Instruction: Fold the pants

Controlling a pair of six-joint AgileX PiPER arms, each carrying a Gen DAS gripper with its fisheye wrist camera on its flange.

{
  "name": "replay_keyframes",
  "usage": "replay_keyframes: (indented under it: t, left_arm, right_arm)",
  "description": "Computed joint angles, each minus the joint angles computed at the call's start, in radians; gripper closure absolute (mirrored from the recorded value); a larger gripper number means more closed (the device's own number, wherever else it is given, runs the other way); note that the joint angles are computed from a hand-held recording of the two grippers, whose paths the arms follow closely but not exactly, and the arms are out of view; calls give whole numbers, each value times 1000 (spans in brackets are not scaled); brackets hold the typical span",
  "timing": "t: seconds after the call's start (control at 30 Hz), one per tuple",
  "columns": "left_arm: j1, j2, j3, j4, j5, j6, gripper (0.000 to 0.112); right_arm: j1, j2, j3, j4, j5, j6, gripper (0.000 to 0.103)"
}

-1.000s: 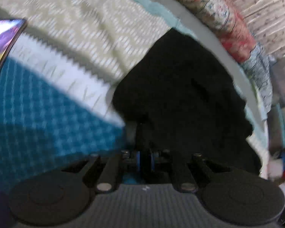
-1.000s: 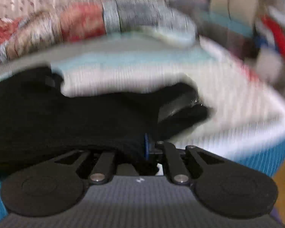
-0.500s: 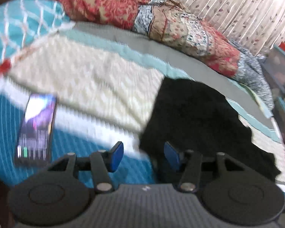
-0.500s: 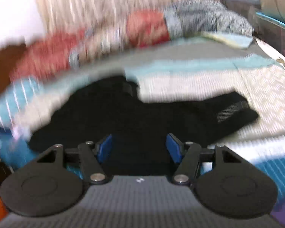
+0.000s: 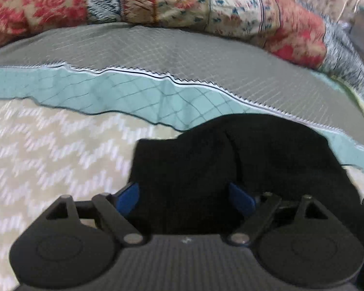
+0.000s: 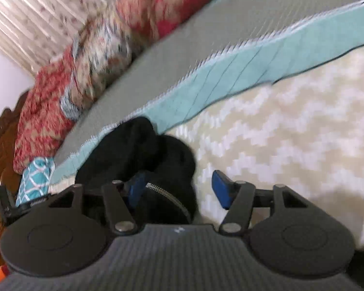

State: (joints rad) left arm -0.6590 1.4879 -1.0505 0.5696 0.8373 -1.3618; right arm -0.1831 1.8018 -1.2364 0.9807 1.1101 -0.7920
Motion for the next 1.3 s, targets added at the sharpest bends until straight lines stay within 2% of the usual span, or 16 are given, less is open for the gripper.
replay_keyframes:
  t: [0.03, 0.07, 0.1, 0.13, 0.2, 0.4, 0.47, 0.5, 0.7, 0.9, 1.03, 1.1, 1.17, 1.2, 1.23, 1.3]
  left_arm:
    - [-34, 38, -24, 58, 45, -34, 52]
    - [-71, 75, -54, 107, 105, -54, 63]
    - [-95, 87, -70, 130, 137, -63, 76]
    - [-116, 71, -63, 147, 146, -82, 99]
    - [-139, -1, -32, 173, 155, -115, 105]
    - [-342, -272, 129, 319, 309, -514, 105]
    - [-332, -297, 167, 284, 286, -541, 105]
    - [-321, -298, 179, 266, 268, -536, 105]
    - [-320, -294, 207, 269, 235, -545, 105]
    - [-265, -280, 203, 259, 189, -508, 104]
    - [-249, -271, 198, 251, 176, -492, 104]
    - [-241, -255, 183, 247, 177, -457, 101]
    - [-219, -230, 160, 230, 180, -413, 78]
    - [-206, -215, 148, 223, 184, -406, 39]
    - [-195, -199, 142, 231, 187, -419, 10]
    - [-163, -163, 143, 261, 141, -427, 13]
  right_arm:
    - [18, -14, 8, -17, -10, -5, 56]
    - [35, -36, 8, -39, -18, -18, 75]
    - [46, -53, -3, -57, -19, -19, 87]
    - [35, -71, -14, -34, -19, -37, 87]
    - [-22, -106, -40, 62, -30, -89, 87]
    - [-279, -307, 43, 391, -114, -396, 82]
    - [-304, -324, 60, 295, -186, -365, 68]
    - [-316, -323, 70, 230, -209, -336, 52]
    - [-448, -357, 211, 43, -233, -351, 51]
    - [-447, -271, 149, 59, -184, -217, 50]
    - [-284, -184, 31, -7, -413, -32, 50]
    - [-213, -105, -90, -138, -461, 87, 49]
    - [-143, -6, -244, -316, -426, 240, 45]
    - [-115, 46, -318, -377, -387, 280, 38]
    - [-87, 90, -380, -430, -347, 316, 30]
    - [-31, 161, -460, -543, -299, 381, 27]
